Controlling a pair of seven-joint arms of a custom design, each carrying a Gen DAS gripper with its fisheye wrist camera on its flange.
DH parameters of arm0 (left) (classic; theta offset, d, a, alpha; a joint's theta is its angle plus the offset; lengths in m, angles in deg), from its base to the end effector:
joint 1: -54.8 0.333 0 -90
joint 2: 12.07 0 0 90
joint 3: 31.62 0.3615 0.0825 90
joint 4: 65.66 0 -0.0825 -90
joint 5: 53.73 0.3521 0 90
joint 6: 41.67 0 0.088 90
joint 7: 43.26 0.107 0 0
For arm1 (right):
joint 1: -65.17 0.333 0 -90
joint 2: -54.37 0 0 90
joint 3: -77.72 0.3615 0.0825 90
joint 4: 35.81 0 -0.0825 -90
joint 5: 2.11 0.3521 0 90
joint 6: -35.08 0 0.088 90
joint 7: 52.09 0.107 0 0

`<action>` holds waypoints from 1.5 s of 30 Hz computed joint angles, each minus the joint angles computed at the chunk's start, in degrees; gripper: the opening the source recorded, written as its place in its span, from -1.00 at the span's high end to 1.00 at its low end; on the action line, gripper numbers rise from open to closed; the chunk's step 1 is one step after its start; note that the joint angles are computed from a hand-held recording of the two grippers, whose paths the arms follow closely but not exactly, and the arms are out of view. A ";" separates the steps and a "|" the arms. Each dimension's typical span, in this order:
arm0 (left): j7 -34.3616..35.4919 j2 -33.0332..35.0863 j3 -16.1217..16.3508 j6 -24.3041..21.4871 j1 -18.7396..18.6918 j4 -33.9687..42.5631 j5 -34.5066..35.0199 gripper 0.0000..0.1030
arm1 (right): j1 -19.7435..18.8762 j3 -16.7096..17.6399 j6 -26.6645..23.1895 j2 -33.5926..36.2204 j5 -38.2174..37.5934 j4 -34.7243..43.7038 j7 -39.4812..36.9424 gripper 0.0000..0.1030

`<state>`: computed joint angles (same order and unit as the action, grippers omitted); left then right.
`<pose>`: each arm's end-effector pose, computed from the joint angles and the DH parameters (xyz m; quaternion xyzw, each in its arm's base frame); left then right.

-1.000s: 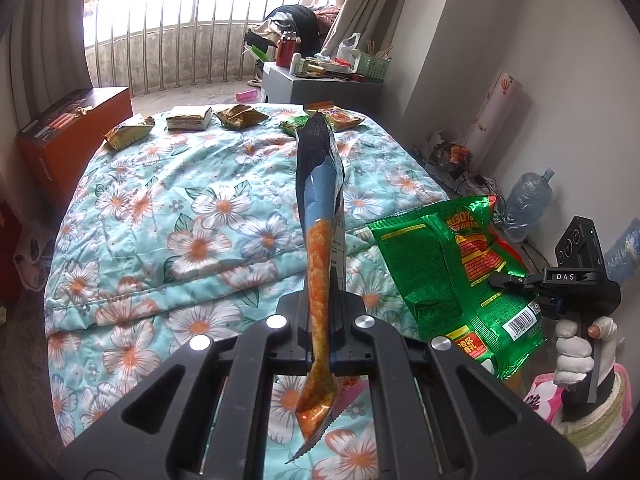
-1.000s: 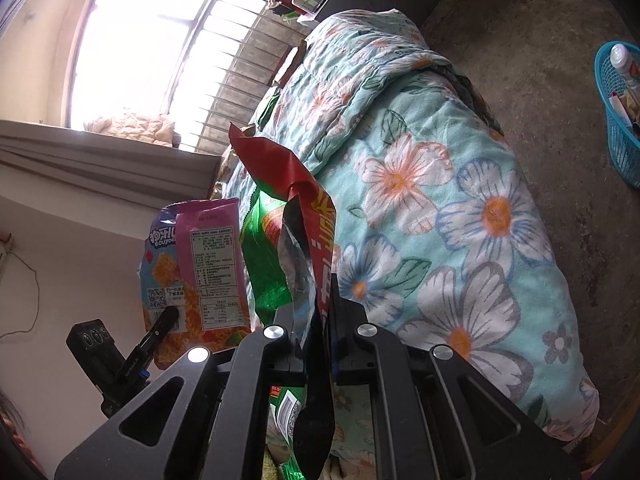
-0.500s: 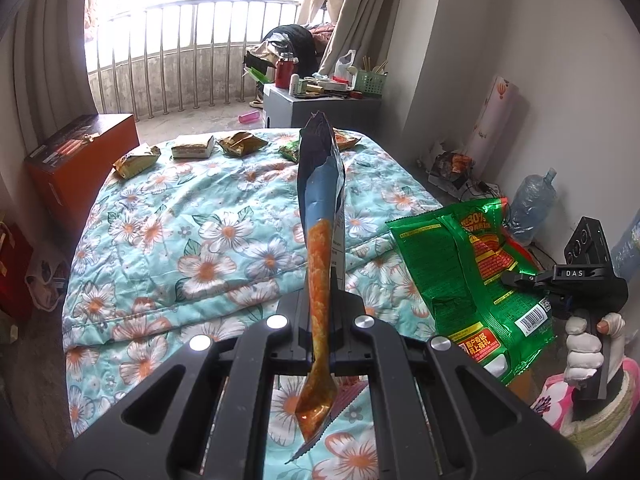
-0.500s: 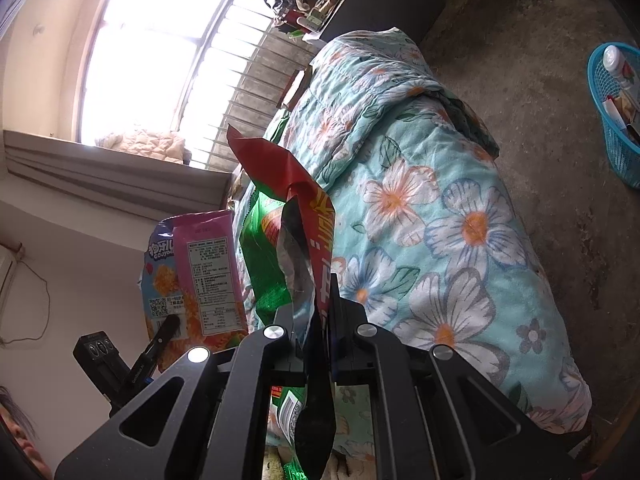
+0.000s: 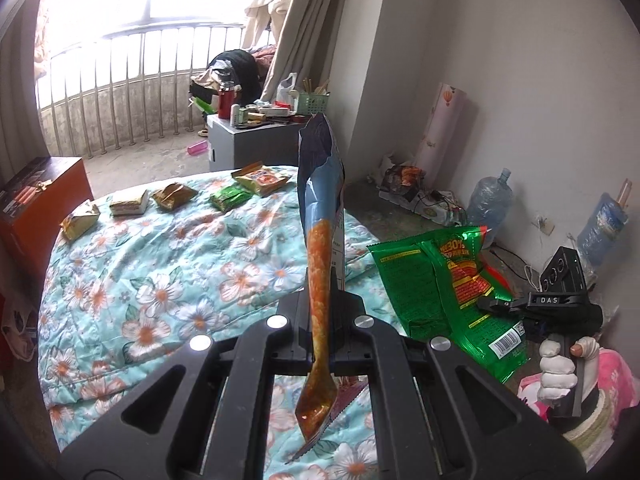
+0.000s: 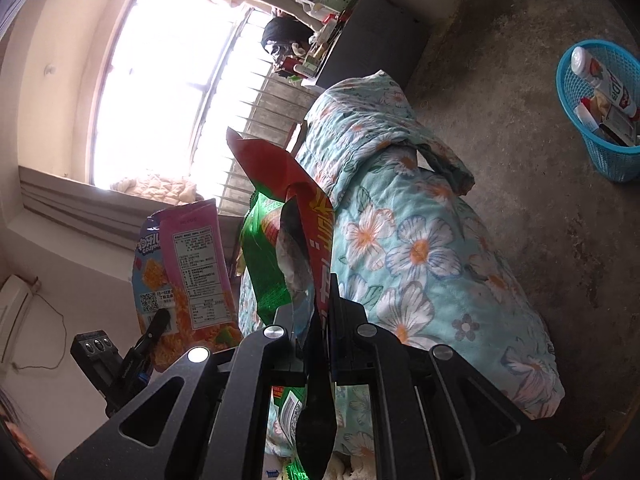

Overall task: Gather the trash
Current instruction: 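Carry both bags over the blue wastebasket and open both tools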

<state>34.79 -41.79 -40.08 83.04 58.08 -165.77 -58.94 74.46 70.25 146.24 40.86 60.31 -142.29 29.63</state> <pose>0.3332 -0.0680 0.8896 -0.6648 0.5932 -0.3701 0.2630 0.4693 0.0648 0.7310 -0.5715 0.6213 0.2479 0.4753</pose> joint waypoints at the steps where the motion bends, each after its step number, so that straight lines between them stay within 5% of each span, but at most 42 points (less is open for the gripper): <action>1: 0.42 1.16 -0.08 0.34 -0.70 0.90 -0.70 0.94 | -0.50 -0.49 0.52 -0.56 0.31 -0.90 0.06 0.87; 9: 3.73 13.04 -1.65 2.52 -6.35 10.42 -5.07 0.94 | -5.87 -5.21 7.35 -3.97 0.17 -5.64 2.47 0.87; 19: 5.29 30.02 -3.20 -1.94 -12.00 25.59 -6.88 0.94 | -12.41 -8.86 20.79 -4.27 -3.76 -12.30 13.91 0.87; 24: 4.83 36.52 -3.31 -4.97 -13.81 31.79 -6.78 0.94 | -13.26 -8.17 28.01 -1.35 -3.33 -15.32 19.54 0.87; 32: 3.83 42.14 -2.82 -8.46 -15.33 36.83 -5.14 0.94 | -12.89 -3.63 40.62 10.53 8.01 -13.38 21.79 0.80; 34: 3.69 43.10 -2.67 -9.40 -15.45 37.85 -4.72 0.94 | -13.19 -1.61 43.95 14.95 5.85 -10.89 24.25 0.80; 37: 3.46 45.15 -2.56 -11.37 -15.77 40.35 -4.08 0.94 | -14.50 0.60 43.95 22.58 0.96 -5.68 23.66 0.07; 41: 3.42 47.78 -2.61 -14.09 -16.09 43.88 -4.02 0.94 | -15.10 0.98 40.06 26.97 -15.93 -2.78 30.33 0.07; 45: 3.05 52.04 -2.95 -17.25 -17.07 50.24 -4.13 0.94 | -17.21 2.50 42.53 24.82 -20.47 -6.47 30.03 0.03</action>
<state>37.84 10.25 -43.03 65.79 41.01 -115.54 -63.07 57.25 72.75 188.77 65.68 39.85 -148.77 59.66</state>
